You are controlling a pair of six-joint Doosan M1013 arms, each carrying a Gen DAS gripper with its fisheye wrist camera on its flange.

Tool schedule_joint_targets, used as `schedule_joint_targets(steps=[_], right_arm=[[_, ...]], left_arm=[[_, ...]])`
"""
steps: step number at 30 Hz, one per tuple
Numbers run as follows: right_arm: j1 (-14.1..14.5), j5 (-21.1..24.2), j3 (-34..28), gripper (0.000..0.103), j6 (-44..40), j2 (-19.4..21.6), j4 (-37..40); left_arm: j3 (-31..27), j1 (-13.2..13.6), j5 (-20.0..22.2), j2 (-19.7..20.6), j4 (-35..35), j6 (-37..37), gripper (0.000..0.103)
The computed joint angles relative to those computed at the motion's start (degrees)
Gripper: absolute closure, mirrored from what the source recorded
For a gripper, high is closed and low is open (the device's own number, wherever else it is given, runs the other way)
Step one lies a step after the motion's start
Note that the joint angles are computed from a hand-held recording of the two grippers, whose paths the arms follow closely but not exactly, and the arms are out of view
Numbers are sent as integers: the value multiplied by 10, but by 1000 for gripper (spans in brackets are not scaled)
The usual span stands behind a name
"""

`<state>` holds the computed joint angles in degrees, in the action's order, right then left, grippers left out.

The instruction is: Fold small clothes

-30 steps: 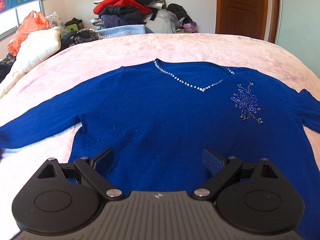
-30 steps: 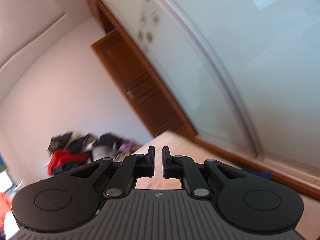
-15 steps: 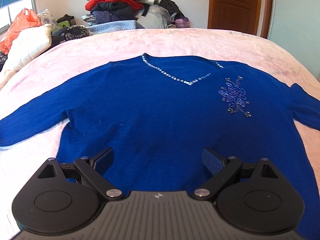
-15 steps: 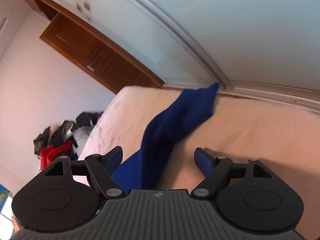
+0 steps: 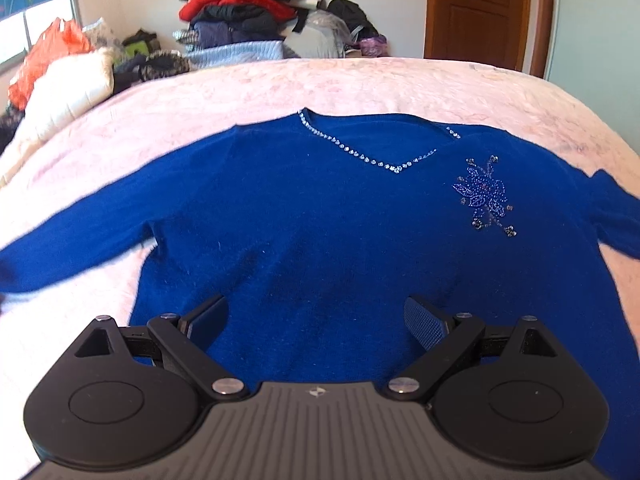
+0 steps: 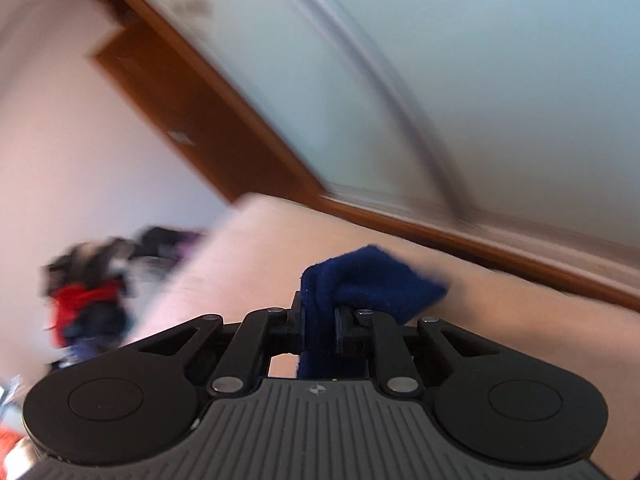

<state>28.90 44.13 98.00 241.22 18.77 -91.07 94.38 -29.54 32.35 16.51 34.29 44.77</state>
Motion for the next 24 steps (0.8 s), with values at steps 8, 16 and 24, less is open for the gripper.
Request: schedule_joint_targets(steps=[8, 16, 24], right_arm=[[20, -120, -59, 86, -24, 30, -91], [42, -174, -132, 86, -169, 65, -9], [68, -177, -179, 86, -287, 82, 36]], left_arm=[[4, -4, 14, 1, 21, -17, 7], [9, -1, 25, 1, 68, -60, 8], [8, 11, 24, 1, 44, -40, 7]])
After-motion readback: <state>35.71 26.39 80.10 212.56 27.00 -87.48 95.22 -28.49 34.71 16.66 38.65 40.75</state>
